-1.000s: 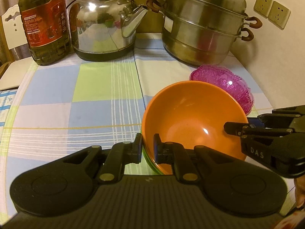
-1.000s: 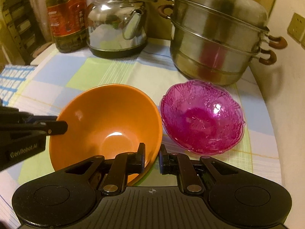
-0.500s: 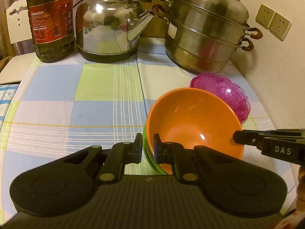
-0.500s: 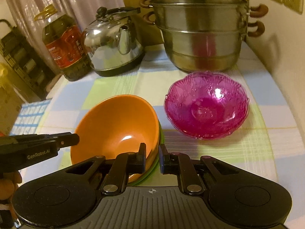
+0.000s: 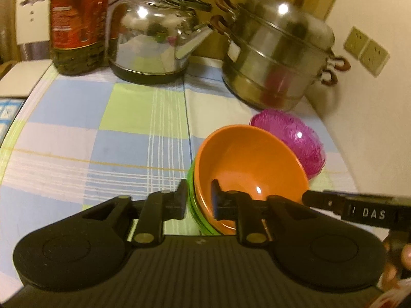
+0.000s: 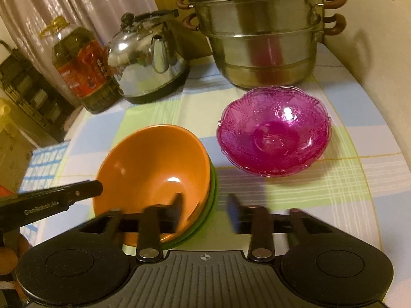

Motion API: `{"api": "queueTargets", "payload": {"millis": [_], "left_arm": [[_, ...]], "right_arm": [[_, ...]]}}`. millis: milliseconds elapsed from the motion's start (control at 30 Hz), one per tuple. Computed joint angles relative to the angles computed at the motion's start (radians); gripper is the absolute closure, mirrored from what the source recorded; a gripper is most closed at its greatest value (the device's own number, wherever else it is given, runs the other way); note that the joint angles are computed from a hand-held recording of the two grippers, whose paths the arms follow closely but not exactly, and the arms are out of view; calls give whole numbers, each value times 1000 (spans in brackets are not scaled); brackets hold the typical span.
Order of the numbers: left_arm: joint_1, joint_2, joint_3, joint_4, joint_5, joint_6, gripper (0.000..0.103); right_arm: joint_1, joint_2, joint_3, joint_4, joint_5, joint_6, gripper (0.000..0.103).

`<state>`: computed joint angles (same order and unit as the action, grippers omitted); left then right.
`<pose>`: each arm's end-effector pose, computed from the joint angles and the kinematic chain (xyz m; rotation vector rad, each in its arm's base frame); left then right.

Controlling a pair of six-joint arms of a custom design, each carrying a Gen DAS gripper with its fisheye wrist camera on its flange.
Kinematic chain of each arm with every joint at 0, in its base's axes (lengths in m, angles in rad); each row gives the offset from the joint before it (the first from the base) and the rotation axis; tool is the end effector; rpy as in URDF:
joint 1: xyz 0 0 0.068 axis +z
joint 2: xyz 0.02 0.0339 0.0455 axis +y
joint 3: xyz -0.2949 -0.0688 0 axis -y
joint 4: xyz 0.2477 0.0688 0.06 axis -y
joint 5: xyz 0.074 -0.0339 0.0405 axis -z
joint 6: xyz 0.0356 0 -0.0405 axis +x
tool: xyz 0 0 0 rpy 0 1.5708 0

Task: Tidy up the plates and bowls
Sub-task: 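Lower the orange bowl into the green bowls and open both grippers, then pull both grippers back from the bowl stack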

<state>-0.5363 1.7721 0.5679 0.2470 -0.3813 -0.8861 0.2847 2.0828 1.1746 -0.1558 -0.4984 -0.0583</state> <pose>0.2521 -0.1344 0.1052 -0.5699 2.3703 -0.1474 0.3938 0.1330 0.1202 -0.6131 2.5349 0.7342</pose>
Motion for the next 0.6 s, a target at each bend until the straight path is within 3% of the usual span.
{"api": "queueTargets", "payload": {"millis": [133, 200, 233, 533, 600], "left_arm": [[-28, -77, -68, 9, -17, -99, 76], [-65, -115, -107, 16, -44, -156, 63], [-85, -128, -115, 1, -61, -177, 63], [-361, -104, -64, -292, -246, -450, 61], [-403, -95, -63, -311, -259, -504, 61]], "right_arm": [[-15, -43, -47, 5, -11, 11, 55], [-20, -73, -84, 10, -15, 12, 55], [-22, -88, -105, 12, -16, 12, 55], [-21, -231, -305, 41, 35, -41, 55], [-27, -256, -341, 46, 39, -58, 55]]}}
